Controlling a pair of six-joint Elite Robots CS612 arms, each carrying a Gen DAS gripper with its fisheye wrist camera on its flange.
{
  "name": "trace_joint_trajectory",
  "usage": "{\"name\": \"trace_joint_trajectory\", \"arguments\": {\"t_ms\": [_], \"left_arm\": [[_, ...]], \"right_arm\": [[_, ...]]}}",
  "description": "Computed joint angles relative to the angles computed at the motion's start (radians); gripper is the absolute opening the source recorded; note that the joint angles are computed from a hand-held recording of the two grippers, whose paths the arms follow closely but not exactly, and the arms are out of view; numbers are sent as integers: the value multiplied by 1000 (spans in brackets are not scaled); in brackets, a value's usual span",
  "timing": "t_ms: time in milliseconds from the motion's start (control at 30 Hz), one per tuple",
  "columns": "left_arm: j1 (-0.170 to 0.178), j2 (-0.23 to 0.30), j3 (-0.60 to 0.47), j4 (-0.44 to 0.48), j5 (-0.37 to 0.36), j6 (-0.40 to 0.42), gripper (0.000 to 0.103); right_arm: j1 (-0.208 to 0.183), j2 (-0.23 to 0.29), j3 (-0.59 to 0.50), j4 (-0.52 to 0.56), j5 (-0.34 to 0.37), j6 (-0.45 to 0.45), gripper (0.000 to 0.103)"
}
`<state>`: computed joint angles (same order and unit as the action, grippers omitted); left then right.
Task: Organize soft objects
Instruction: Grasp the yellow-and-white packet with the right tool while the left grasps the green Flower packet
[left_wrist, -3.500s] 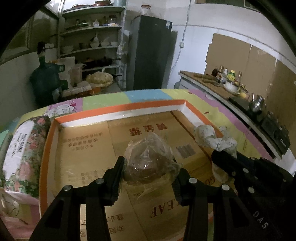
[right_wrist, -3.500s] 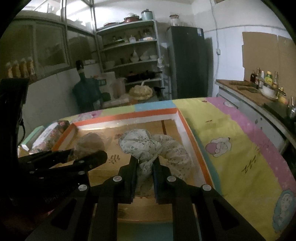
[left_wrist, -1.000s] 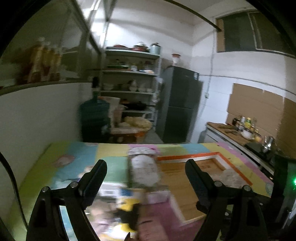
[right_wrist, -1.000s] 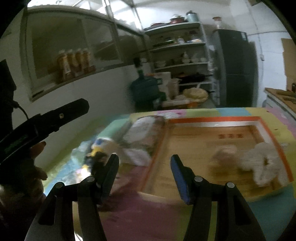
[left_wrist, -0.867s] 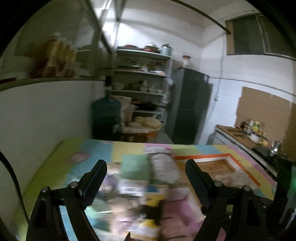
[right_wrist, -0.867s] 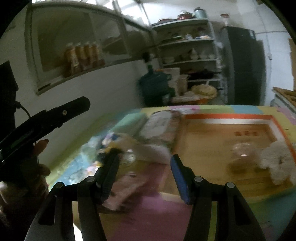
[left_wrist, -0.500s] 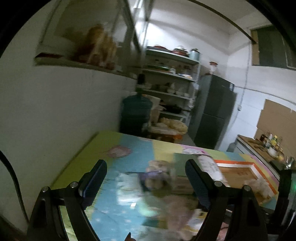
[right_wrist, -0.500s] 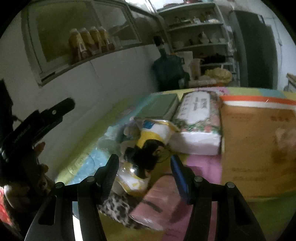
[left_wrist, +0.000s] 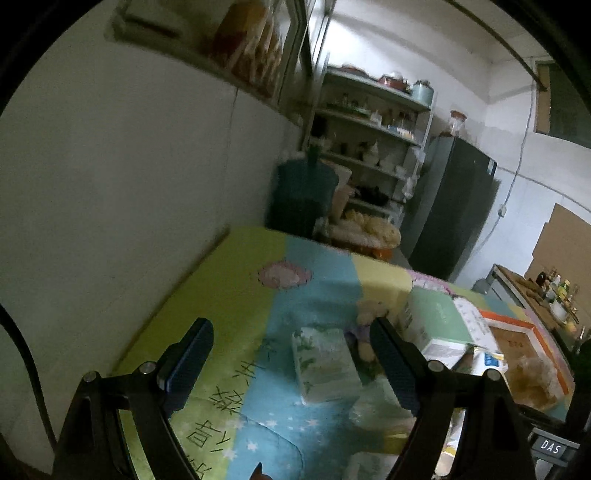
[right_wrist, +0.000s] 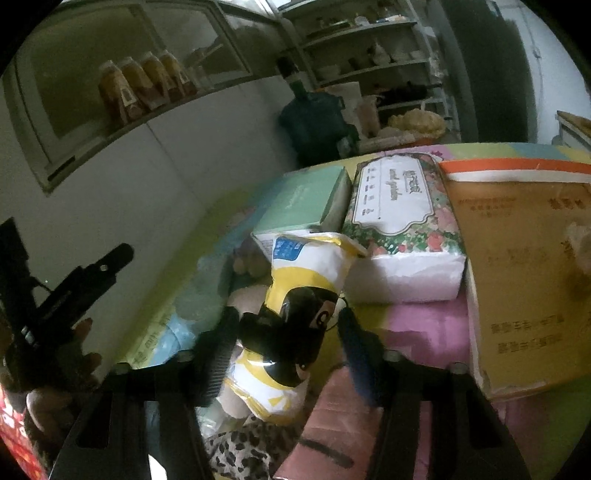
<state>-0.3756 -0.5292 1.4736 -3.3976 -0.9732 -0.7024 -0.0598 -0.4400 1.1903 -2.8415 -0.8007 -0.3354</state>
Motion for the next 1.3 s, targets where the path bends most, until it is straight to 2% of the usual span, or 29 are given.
{"name": "trace_joint_trajectory", "arguments": {"t_ms": [200, 300, 467, 800, 933, 1033, 1067, 1133, 1167, 1200, 1300], "left_arm": [[48, 24, -66, 115, -197, -35, 86], [57, 38, -102, 174, -249, -44, 86], [64, 59, -161, 286, -295, -39, 86], [66, 64, -194, 395, -297, -100, 86], [62, 70, -215, 440, -277, -79, 86], [53, 77, -245, 519, -236, -27, 86], [49, 80, -250, 529, -215, -13, 83], [47, 81, -241, 493, -202, -7, 69], [46, 78, -236, 490, -190, -15, 54], [46, 75, -229, 491, -176, -32, 49], [52, 69, -208, 446, -199, -49, 47]], "right_arm": [[-4, 1, 2, -20, 14, -1, 45], [-11, -2, 12, -40, 44, -2, 45], [-22, -11, 29, -77, 78, -8, 45], [-27, -12, 30, -77, 92, -5, 45], [-29, -12, 29, -66, 99, -13, 45], [-31, -12, 26, -58, 104, -16, 45], [-31, -12, 26, -58, 104, -16, 45], [-31, -10, 24, -62, 103, -14, 45], [-31, -11, 25, -67, 102, -13, 45], [-31, -11, 26, -69, 101, -12, 45], [-31, -12, 27, -72, 102, -15, 45]]}}
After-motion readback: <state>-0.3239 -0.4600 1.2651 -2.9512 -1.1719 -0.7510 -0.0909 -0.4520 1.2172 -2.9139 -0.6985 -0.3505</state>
